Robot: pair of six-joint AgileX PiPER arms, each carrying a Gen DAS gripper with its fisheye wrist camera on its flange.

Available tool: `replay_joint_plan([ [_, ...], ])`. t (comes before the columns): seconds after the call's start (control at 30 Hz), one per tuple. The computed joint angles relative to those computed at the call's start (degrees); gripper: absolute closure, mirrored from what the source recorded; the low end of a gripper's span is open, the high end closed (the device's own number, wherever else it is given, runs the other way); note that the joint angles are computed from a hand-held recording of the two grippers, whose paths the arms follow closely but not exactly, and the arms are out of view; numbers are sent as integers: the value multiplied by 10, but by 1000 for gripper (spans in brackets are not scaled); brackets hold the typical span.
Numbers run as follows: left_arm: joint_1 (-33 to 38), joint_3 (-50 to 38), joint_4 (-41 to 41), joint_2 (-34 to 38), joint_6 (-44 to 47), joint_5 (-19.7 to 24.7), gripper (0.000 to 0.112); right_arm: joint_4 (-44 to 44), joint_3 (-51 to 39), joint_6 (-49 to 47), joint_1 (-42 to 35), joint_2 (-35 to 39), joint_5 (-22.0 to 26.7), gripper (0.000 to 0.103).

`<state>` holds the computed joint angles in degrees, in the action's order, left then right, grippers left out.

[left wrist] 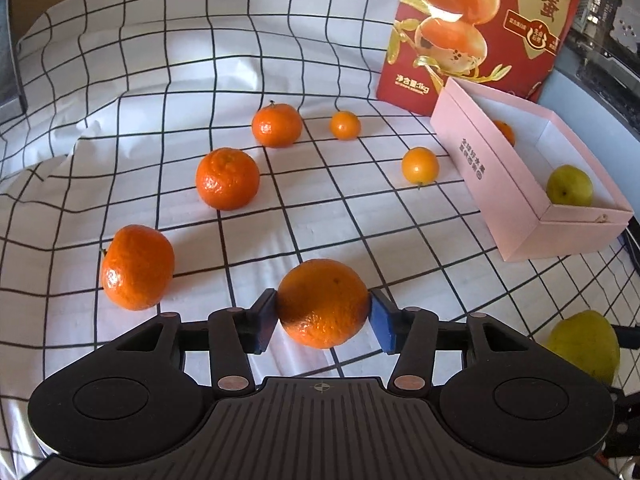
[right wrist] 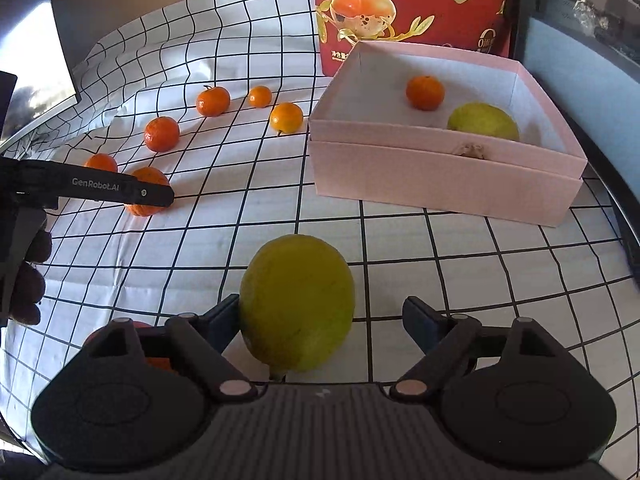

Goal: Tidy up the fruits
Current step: 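Hold the orange in the left gripper and the lemon in the right gripper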

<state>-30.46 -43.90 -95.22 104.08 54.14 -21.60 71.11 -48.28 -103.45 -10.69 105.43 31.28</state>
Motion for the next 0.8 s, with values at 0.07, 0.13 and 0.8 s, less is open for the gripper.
replay_joint_plan([
  [0.07, -4, 7, 7, -5, -5, 0, 58, -1, -5, 7, 0, 5, 3, 17],
  [0.13, -7, 18, 21, -14, -21, 7, 58, -1, -9, 20, 2, 11, 4, 17],
  [0.8, -61, 65, 64, -49, -114, 29, 58, 4, -40, 0, 26, 42, -15, 3],
])
